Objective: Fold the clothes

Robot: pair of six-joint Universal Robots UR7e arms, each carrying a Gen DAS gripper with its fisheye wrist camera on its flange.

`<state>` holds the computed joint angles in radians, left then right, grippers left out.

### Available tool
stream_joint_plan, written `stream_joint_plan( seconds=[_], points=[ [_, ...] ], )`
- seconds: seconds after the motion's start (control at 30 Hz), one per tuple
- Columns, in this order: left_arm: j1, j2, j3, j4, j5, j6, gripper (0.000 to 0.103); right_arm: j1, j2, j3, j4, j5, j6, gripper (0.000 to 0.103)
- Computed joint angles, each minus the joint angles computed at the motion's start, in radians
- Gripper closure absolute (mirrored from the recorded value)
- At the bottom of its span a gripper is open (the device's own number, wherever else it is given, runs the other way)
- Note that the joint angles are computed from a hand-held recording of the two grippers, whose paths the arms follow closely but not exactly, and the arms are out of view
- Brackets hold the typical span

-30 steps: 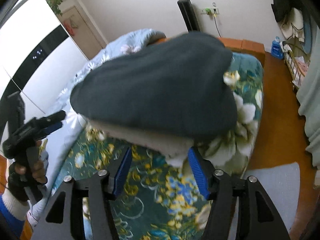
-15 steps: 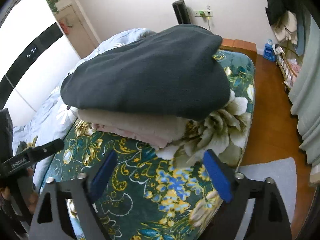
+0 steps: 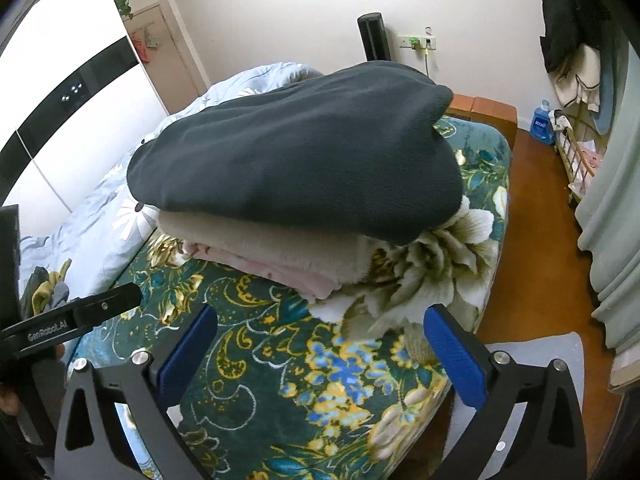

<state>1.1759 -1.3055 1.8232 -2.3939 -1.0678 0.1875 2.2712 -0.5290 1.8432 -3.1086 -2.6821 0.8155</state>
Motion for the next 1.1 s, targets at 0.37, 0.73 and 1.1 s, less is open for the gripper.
stream_joint_plan(
  seconds=[0.37, 0.73, 1.1],
  points=[
    [-0.016, 0.005, 0.027, -0.025, 0.047, -0.005, 0.000, -0.018, 0.008, -0.003, -0.033, -0.018, -0.056, 0.000],
    [-0.022, 0.045, -0.004, -0.020, 0.062, -0.034, 0.000, -0.034, 0.005, -0.025, -0.015, -0.007, -0.109, 0.000],
    [-0.045, 0.048, 0.020, -0.050, 0.097, -0.014, 0.000, -0.036, -0.014, -0.026, 0.064, 0.002, -0.069, 0.000]
  ],
)
